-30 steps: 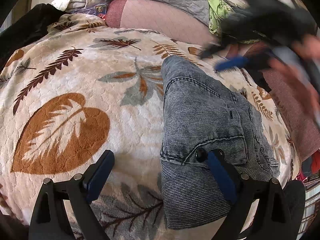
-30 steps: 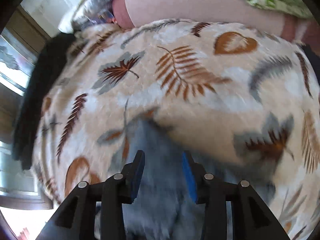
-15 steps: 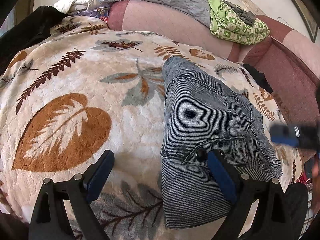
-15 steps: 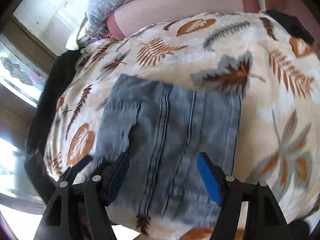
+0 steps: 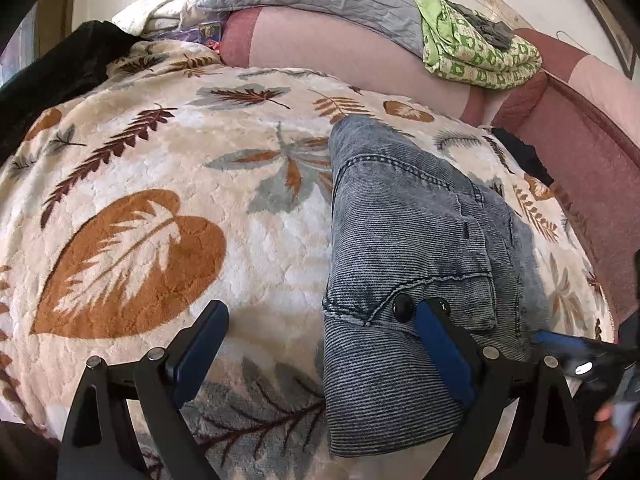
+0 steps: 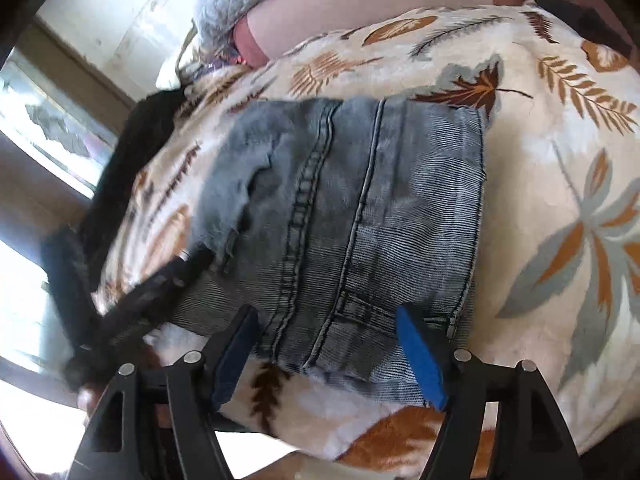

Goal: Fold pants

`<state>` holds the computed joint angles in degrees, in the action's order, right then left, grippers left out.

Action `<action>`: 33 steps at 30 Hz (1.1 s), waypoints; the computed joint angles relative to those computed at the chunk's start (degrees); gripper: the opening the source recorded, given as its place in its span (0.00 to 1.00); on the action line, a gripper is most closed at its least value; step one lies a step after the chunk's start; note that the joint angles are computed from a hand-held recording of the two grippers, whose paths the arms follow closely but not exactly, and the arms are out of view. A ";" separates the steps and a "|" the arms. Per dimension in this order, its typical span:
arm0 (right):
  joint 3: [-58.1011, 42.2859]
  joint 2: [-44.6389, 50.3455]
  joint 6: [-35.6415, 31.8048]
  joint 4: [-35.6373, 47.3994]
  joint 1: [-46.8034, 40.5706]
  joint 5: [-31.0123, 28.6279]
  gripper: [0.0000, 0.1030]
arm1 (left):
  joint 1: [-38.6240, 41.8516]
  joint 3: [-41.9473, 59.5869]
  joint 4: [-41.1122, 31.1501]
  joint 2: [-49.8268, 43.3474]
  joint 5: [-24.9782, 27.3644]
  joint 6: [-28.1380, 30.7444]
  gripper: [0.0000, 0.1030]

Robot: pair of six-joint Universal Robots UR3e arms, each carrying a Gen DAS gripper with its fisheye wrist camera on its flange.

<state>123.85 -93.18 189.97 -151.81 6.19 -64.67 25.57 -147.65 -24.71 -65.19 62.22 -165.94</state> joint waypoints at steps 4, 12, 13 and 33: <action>5.11 -7.24 1.09 -1.53 -4.53 4.89 0.72 | 0.77 0.34 -1.11 -0.35 -0.83 0.01 0.93; 7.94 -7.03 -1.68 1.04 -8.14 10.77 0.73 | -0.02 -0.08 1.04 -1.06 0.18 -0.71 0.95; 8.24 -7.60 -1.64 1.01 -8.24 10.95 0.73 | 0.16 -0.15 0.96 -0.99 0.01 -0.63 0.95; 9.70 -16.82 -5.78 11.56 -20.43 17.24 0.75 | 14.15 0.76 -18.70 15.01 -13.84 7.37 0.95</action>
